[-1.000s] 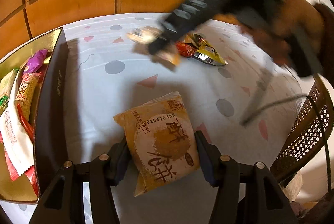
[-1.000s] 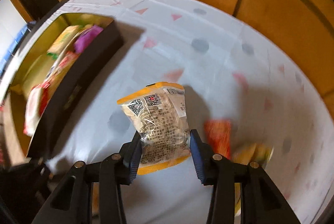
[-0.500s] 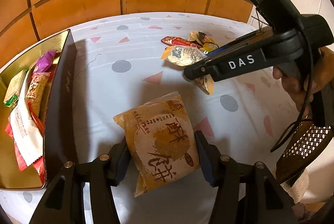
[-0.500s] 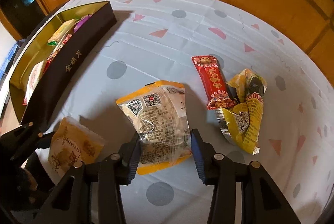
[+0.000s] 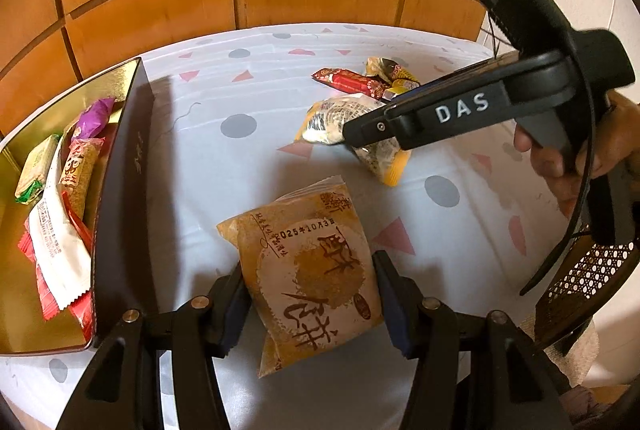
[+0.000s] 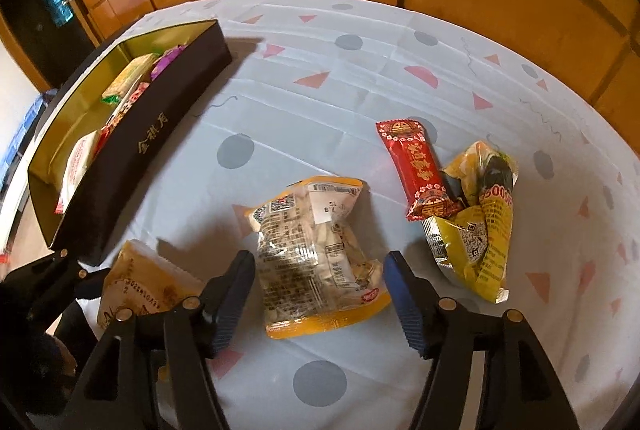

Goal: Organize snacks
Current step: 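Lift the clear packet with the right gripper while the left holds the pastry packet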

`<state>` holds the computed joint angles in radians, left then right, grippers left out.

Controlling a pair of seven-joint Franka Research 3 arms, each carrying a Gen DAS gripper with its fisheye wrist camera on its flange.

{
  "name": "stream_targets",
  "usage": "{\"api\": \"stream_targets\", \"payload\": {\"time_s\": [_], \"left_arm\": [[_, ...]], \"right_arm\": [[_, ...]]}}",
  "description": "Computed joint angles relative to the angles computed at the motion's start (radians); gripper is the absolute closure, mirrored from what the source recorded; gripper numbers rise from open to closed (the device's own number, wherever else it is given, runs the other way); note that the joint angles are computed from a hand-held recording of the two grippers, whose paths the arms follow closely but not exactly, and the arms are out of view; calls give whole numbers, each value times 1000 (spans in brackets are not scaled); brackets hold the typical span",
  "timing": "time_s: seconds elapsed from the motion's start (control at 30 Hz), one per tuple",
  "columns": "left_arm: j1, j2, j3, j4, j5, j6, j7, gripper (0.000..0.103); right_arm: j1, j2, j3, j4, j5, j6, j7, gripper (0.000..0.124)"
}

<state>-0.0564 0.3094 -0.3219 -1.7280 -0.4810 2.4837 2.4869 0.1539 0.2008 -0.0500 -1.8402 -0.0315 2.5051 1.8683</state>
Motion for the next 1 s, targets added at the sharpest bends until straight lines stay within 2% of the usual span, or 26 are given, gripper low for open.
{"api": "stream_targets", "payload": {"time_s": [0.07,0.3,0.57,0.67,0.73,0.87,1.0], "left_arm": [[0,-1,-1,-2,-2,5,2,45],[2,-11,-2,-15,-11,18,10,45],[7,-36,-6,-38,-47,43,43,48],[6,-45,-4,-43,-62,49,56,52],[7,-51,-4,-43,-80,49,71,60],[3,-41,5,-23,-87,23,70,63],[16,-1,10,49,-92,-90,24,64]], "right_arm": [[8,-9,-3,-24,-24,50,15,84],[38,-8,-21,-38,-137,71,145,84],[46,-8,-25,-57,-190,93,220,78],[45,-16,-26,-75,-203,122,243,78],[37,-20,-21,-85,-183,138,234,78],[28,-26,-16,-101,-152,165,213,78],[25,-26,-14,-104,-132,172,203,78]]}}
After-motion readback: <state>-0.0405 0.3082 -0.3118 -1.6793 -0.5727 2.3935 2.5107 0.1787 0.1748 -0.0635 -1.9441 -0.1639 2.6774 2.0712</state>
